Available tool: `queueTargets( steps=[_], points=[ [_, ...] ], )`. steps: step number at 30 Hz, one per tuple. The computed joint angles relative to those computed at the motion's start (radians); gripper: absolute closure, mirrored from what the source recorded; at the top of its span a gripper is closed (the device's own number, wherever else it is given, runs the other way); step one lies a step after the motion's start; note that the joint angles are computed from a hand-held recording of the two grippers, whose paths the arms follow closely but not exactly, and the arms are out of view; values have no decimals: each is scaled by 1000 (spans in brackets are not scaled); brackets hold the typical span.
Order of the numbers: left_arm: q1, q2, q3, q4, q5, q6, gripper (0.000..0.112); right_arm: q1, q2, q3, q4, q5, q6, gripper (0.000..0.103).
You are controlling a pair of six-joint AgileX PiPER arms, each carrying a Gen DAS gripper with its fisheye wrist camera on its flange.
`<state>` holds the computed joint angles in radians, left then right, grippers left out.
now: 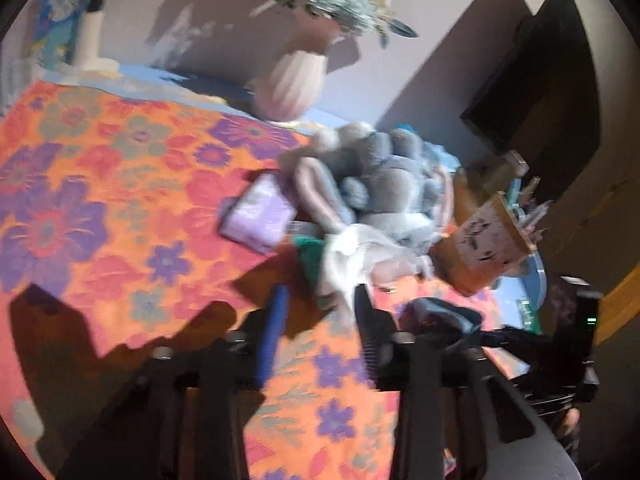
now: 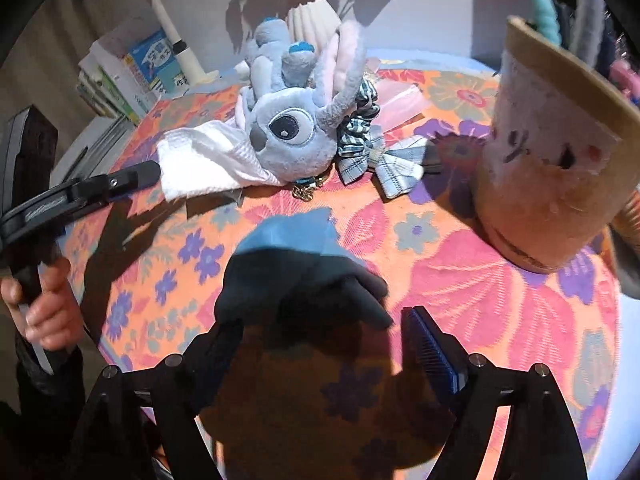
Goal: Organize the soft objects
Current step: 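Grasp the blue cloth with the right tool while the left tool grasps the white mesh cloth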
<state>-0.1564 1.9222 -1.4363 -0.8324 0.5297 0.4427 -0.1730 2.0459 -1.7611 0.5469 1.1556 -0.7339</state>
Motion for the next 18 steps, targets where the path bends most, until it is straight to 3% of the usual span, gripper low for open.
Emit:
queueTargets(
  steps=[1, 3, 5, 7, 8, 9, 10, 12, 13, 15, 18],
  points=[
    [-8, 16, -20, 0, 10, 0, 64, 6, 4, -4, -2, -7, 13, 21],
    [-37, 50, -79, 67, 17, -62, 34, 12, 3, -2, 8, -21, 19, 21],
    [-71, 79, -126, 149, -15, -134, 35, 11, 17, -22, 31, -3, 28, 21],
    [-101, 124, -206, 285, 1, -256, 45, 18, 25, -31, 32, -13, 43, 21],
    [-109, 140, -235, 331, 16, -297, 63, 22, 29, -35, 32, -19, 50, 21],
    [-119, 161, -271, 380, 36, -341, 71, 25, 28, -31, 29, -31, 55, 25],
    [-134, 178, -299, 462, 43, -410, 73, 27, 26, -27, 25, -45, 58, 38],
    [-158, 190, -323, 575, 45, -492, 99, 42, 15, -9, 1, -76, 58, 60],
    [-160, 183, -313, 572, 34, -484, 104, 47, 7, 1, -17, -95, 55, 75],
    [-151, 158, -285, 501, 18, -426, 107, 51, -4, 11, -29, -109, 52, 88],
    [-124, 92, -207, 333, -38, -300, 107, 26, -15, 12, 22, -98, 31, 89]
  ],
)
